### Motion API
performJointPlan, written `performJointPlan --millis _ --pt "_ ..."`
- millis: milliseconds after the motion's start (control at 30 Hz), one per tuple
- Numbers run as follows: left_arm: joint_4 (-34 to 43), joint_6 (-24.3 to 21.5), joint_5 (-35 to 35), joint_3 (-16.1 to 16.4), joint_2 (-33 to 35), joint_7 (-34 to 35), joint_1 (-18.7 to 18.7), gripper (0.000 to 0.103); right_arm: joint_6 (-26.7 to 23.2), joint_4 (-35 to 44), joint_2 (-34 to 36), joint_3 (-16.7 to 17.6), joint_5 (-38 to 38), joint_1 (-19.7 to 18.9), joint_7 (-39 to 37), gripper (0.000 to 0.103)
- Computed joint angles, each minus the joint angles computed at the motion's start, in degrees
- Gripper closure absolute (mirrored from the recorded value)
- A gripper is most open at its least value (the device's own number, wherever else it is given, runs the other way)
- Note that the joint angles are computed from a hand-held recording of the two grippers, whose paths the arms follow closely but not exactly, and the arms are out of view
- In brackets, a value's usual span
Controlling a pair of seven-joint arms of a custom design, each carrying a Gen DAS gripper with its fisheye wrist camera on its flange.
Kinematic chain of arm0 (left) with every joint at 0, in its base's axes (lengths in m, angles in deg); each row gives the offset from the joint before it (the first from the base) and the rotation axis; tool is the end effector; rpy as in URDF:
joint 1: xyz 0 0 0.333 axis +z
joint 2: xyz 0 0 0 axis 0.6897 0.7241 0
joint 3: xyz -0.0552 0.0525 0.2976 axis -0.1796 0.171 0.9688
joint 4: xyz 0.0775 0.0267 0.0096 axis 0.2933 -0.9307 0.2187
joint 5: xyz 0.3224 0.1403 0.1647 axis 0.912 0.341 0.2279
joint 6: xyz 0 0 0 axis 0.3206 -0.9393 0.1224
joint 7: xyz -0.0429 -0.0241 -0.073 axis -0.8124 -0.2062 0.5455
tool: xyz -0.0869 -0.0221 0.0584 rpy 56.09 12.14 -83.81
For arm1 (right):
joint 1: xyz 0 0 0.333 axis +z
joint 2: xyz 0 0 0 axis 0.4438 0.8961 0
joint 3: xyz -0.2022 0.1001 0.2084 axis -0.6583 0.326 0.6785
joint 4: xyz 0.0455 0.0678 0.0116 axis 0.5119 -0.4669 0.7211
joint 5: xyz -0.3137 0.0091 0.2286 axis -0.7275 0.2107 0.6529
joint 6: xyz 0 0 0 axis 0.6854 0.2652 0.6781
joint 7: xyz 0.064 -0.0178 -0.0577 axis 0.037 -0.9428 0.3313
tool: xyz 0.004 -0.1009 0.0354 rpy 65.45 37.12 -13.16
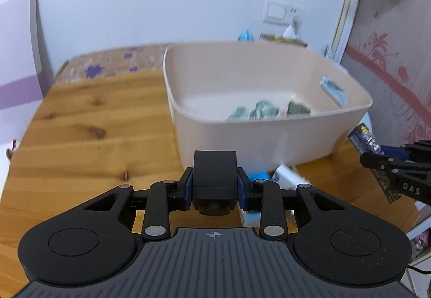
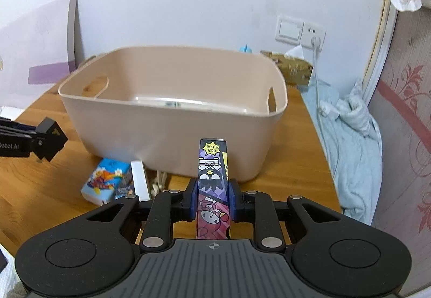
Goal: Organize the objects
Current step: 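Lift both boxes over the bin and open both tools to drop them inside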
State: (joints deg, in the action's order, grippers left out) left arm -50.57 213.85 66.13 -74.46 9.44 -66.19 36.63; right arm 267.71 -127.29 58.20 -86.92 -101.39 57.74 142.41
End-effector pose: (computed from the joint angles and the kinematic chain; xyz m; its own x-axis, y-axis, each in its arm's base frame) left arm 0.4614 -0.2279 0.4061 0.0213 -0.9975 0.0668 -0.6652 -0.0640 -0.7439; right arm 0.5161 0.3048 0.3992 0.3862 -0.9212 0.0486 -0.5933 -0.2884 -0.7516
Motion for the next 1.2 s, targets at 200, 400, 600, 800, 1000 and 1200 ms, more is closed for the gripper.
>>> performJointPlan --millis 200,400,600,800,1000,1200 --pt "1.1 0.6 3.6 -0.3 -1.3 -3.1 0.4 0.071 0.9 0.7 -1.4 -0.2 -4.4 -0.6 4.0 0.081" --pt "3.5 0.1 5.0 -0.6 -0.8 -3.3 0.2 0.071 1.0 2.9 -1.9 0.8 -9.6 -2.3 9.0 0.081" --pt "7.1 -0.5 6.5 0.1 1.4 -3.8 -0.1 0.071 0.8 6.4 -0.6 1.7 -9.6 -3.6 9.4 0.081" --pt "11.3 -1.0 5.6 1.1 4.9 -1.7 -0.9 0.071 0.8 10.3 1.7 1.1 -8.8 -3.0 9.0 0.081" --pt "16.3 -2.5 2.6 2.4 9.9 2.0 -2.6 0.071 1.0 14.3 5.3 0.6 -0.3 -2.4 1.0 0.081" --pt "21.0 -2.7 -3.7 4.2 15.3 7.9 -4.6 0.071 -0.4 18.7 9.3 2.1 10.0 -3.0 -9.4 0.081"
